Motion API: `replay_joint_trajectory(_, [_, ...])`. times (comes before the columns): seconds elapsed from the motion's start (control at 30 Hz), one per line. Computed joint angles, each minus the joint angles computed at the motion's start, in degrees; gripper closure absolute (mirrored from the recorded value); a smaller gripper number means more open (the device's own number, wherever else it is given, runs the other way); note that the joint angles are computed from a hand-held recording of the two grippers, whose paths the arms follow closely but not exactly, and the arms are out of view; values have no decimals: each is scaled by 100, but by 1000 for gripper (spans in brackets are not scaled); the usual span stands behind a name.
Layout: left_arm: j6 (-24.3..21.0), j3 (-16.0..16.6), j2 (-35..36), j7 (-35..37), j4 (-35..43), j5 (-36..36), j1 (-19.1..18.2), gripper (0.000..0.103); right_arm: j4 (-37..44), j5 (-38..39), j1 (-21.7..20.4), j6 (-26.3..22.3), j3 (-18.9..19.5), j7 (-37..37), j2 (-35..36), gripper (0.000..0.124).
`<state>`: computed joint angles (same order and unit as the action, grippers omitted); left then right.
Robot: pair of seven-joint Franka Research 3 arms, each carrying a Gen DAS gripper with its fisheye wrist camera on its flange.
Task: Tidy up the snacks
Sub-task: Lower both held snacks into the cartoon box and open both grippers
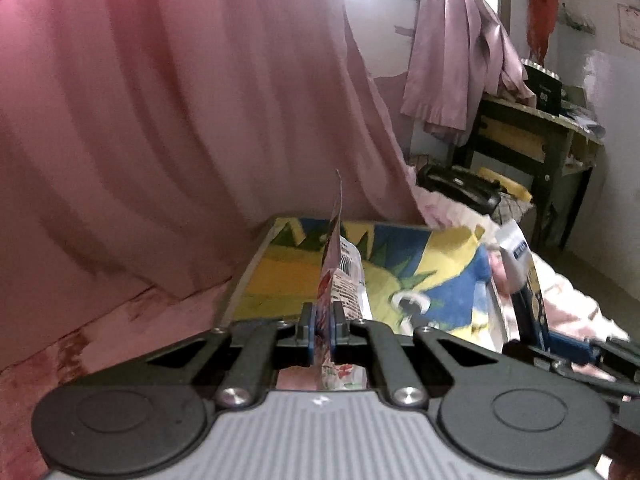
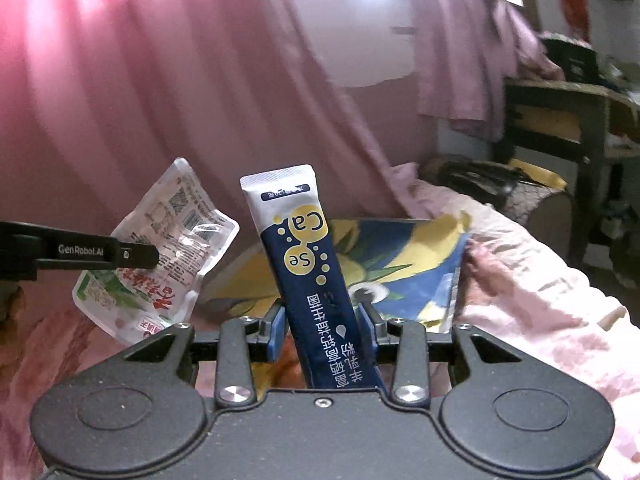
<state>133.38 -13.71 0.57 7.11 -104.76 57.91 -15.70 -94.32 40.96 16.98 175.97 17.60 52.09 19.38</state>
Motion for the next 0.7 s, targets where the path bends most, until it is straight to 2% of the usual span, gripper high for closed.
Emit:
replay_joint_trajectory(0.23, [138,330,1211,148,1348,118,-126,97,1414,-478,239,-221,-504,1254,1097,84])
replay_joint_trajectory(0.47, [-29,714,2231,678,2517,-528,-369,97,2646,-1191,406,-656,-836,2419,2013,84])
replay_joint_trajectory(0.57, [-88,842,2520,869,2804,-808,-441,97,3068,-1409,426,-890,-841,2721,2305,84])
replay_joint_trajectory(0.7, [37,952,2651,895,2817,-1111,-446,97,3506,-1597,408,-1070,-709,2751,2588,84])
